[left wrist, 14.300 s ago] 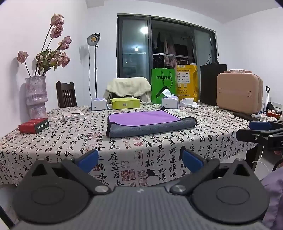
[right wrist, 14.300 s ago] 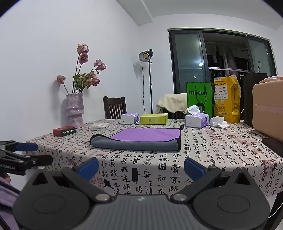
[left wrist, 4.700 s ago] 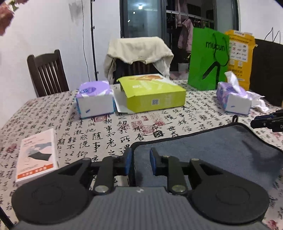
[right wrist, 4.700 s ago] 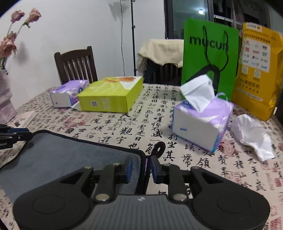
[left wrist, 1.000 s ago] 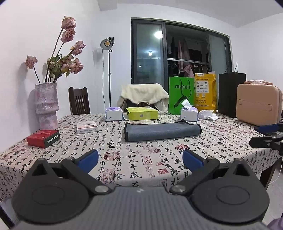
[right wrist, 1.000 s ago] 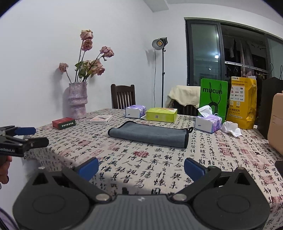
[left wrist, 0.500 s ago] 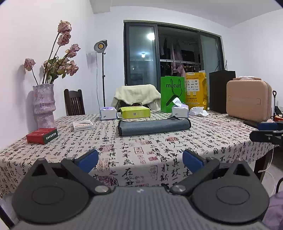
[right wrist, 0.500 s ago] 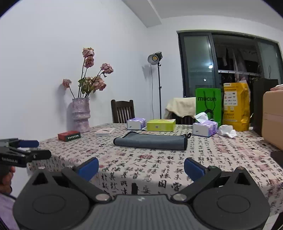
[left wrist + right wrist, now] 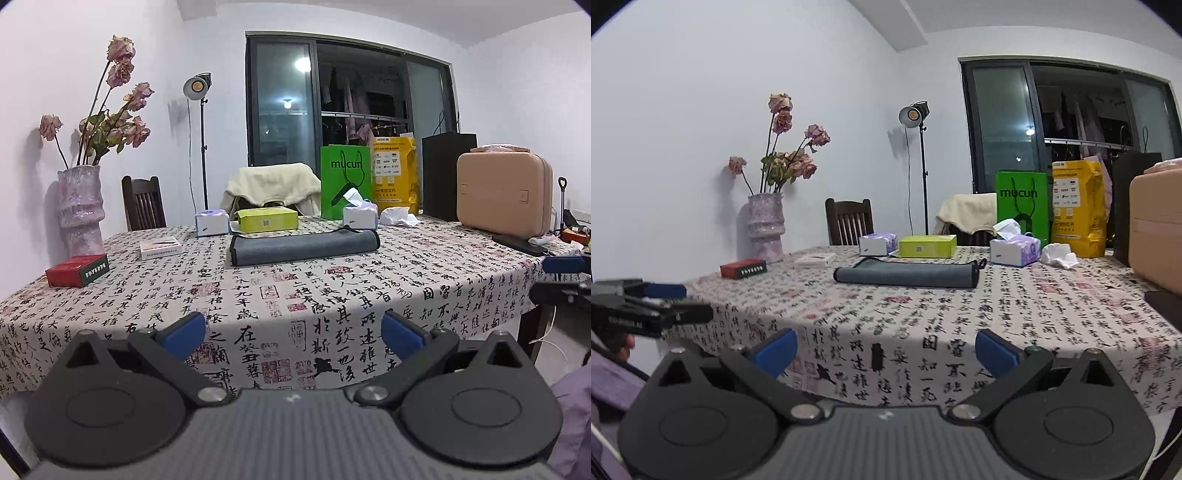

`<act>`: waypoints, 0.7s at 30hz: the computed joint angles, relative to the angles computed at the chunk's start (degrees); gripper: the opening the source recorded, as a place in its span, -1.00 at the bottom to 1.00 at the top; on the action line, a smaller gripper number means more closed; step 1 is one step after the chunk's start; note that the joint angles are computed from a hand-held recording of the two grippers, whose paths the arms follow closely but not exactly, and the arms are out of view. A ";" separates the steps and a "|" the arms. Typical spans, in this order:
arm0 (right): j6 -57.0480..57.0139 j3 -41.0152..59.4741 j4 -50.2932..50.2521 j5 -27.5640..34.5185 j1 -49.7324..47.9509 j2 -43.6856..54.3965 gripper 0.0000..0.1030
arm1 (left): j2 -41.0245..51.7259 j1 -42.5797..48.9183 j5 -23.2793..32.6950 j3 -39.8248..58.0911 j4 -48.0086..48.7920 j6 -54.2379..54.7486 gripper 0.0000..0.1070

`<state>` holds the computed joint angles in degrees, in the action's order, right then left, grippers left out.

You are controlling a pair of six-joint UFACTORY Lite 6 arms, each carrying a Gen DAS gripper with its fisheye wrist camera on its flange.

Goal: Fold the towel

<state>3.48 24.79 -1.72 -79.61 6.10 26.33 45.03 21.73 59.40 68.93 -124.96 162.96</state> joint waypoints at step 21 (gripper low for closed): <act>-2.64 -0.01 0.44 1.19 2.01 -0.06 1.00 | -0.24 0.54 1.01 -0.65 0.33 -0.29 0.93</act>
